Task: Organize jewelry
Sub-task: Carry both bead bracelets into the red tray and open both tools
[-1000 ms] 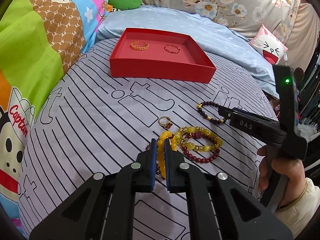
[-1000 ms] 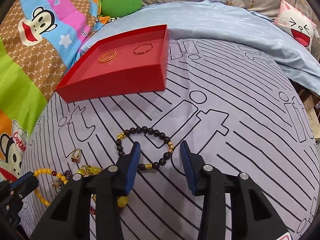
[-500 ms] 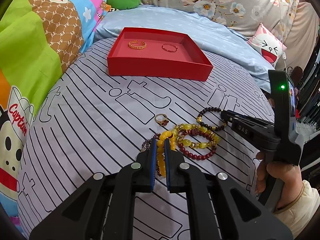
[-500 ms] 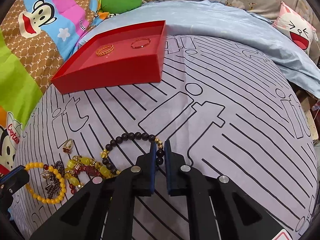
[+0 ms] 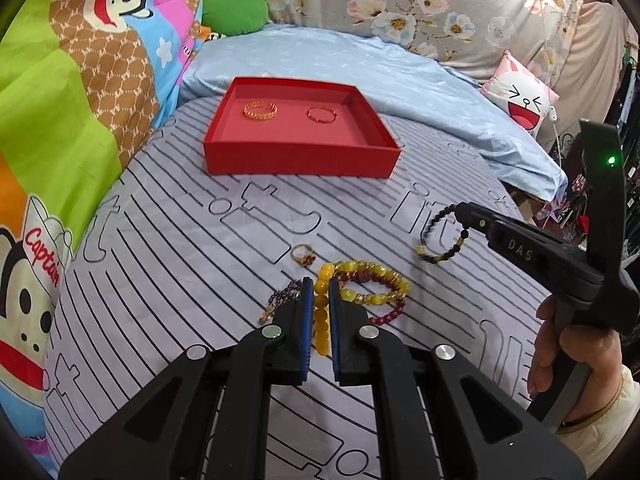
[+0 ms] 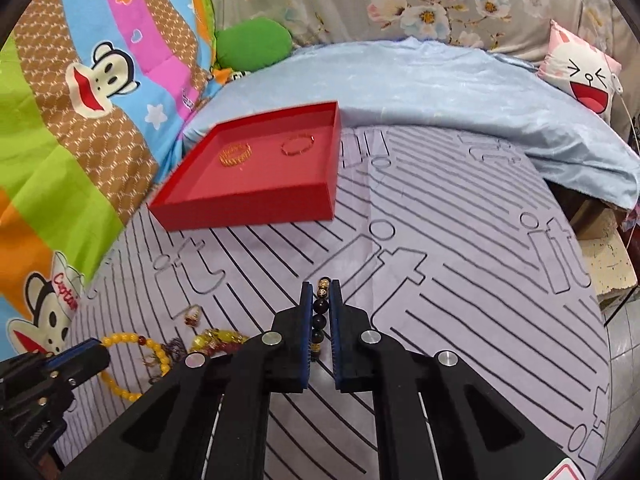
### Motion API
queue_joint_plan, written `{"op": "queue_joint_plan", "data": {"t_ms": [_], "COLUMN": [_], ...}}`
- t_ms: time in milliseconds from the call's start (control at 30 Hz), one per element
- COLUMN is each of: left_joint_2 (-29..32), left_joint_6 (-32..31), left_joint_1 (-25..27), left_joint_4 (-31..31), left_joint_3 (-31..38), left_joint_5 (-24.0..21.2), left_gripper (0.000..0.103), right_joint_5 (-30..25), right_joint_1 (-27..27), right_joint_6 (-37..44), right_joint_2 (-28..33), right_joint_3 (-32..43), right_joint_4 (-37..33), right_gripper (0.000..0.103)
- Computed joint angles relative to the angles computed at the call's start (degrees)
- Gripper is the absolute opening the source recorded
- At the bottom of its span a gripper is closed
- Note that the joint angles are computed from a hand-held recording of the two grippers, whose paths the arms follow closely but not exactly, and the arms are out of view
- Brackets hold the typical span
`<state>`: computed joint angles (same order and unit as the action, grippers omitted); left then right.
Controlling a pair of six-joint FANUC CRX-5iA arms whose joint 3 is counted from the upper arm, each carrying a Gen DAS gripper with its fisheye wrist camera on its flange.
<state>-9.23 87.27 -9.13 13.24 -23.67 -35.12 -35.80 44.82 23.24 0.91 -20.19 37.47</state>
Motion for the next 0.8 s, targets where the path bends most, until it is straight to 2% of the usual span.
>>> {"op": "queue_joint_plan", "data": {"t_ms": [367,467,800], "left_joint_2": [0.89,2.15,11.18], "left_joint_6": [-0.07,0.00,-1.48], "left_joint_1": [0.52,0.82,2.19], "left_joint_4": [-1.78,-2.79,-3.42], "left_joint_3": [6.31,9.16,20.64], "left_joint_5": [-1.51,-1.05,0.56], "left_gripper": [0.007,0.007,0.007], "right_joint_5": [2.11,2.93,1.94], "right_joint_1": [-0.74,-1.45,-4.24], "right_joint_6": [1.46,4.13,17.11], "right_joint_2": [-1.01,0.05,9.82], "right_joint_3": [2.85,5.43,20.71], "right_joint_4": [2.46,0.82,-8.04], "right_gripper": [0.008,0.008,0.008]}}
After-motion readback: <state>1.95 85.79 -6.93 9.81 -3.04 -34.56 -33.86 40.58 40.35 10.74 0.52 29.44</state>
